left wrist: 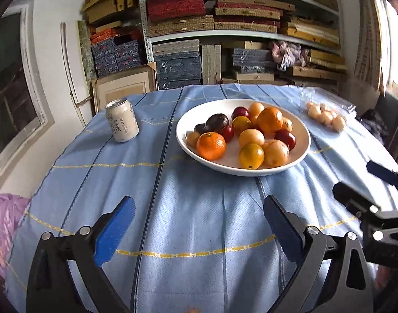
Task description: Organize fruits
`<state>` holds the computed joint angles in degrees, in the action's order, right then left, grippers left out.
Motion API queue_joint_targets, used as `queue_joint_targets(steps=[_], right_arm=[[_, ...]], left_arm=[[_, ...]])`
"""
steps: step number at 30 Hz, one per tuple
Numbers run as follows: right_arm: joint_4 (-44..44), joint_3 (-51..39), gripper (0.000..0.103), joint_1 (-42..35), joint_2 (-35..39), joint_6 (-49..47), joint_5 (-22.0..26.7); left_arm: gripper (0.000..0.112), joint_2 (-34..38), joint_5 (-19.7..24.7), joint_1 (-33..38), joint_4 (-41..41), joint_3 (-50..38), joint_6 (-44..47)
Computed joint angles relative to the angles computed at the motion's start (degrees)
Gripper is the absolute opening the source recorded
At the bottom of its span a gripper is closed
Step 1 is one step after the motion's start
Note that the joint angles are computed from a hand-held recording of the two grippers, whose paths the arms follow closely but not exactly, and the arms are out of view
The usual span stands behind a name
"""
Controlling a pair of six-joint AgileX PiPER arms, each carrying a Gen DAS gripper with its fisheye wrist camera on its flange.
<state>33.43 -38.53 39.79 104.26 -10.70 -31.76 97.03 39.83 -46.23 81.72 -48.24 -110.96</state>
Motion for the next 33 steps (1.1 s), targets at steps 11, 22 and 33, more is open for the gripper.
queue_joint_targets(steps=[11, 22, 33], right_arm=[[-1.3, -1.5, 0.099, -1.3, 0.9, 0.8, 2.7], [-1.2, -1.3, 0.099, -0.5, 0.4, 0.2, 2.4], [-1.1, -1.4, 0.099, -0.2, 0.2, 0.0, 2.8]], left_arm=[[0.099, 0.0, 0.5, -0.9, -0.6, -0.4, -0.2], [0.099, 0.7, 0.7, -2.1, -1.2, -0.6, 0.4], [0.099, 0.1, -0.5, -1.5, -1.0, 0.1, -0.2]])
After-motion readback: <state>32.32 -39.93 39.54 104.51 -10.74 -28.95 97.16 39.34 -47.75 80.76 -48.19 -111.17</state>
